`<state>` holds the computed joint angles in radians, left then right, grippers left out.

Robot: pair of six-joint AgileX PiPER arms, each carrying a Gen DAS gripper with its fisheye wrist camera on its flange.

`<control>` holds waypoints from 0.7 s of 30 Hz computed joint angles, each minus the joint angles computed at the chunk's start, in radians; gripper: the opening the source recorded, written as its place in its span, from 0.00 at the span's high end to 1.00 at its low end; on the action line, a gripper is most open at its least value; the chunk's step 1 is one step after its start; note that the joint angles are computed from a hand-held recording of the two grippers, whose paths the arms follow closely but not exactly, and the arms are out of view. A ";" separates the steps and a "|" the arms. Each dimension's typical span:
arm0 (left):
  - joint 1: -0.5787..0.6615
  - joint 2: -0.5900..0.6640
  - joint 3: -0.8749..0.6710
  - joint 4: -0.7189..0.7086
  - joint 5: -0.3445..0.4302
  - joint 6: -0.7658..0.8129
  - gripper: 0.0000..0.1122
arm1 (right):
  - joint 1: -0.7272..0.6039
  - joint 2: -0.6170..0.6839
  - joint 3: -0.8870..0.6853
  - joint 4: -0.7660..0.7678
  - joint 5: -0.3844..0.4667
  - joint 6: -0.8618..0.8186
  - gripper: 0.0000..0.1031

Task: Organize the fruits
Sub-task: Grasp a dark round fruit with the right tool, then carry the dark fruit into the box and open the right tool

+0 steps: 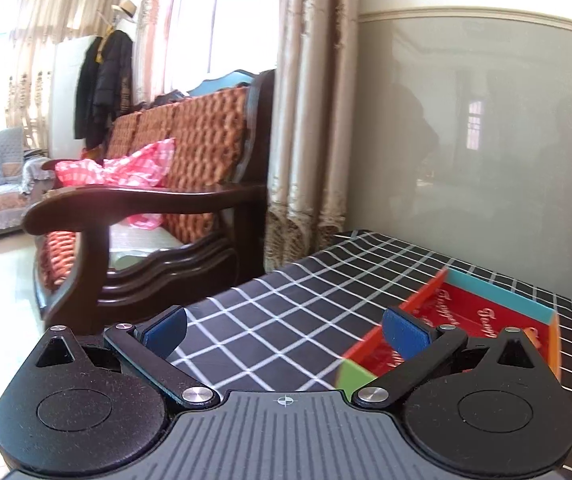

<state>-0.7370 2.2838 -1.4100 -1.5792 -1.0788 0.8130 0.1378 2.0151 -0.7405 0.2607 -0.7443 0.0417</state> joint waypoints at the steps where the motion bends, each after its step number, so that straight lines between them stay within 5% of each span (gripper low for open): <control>1: 0.004 -0.007 0.014 -0.005 -0.005 -0.006 0.08 | 0.003 -0.012 0.013 -0.041 -0.019 0.032 0.73; 5: 0.032 -0.041 0.076 -0.019 0.002 -0.038 0.08 | 0.053 -0.020 0.006 -0.133 -0.070 0.054 0.72; 10: 0.051 -0.068 0.153 -0.001 -0.015 -0.086 0.08 | 0.137 0.008 -0.085 -0.177 -0.007 0.038 0.72; 21: 0.112 -0.115 0.263 0.014 -0.001 -0.177 0.08 | 0.279 0.088 -0.259 0.014 0.142 -0.233 0.68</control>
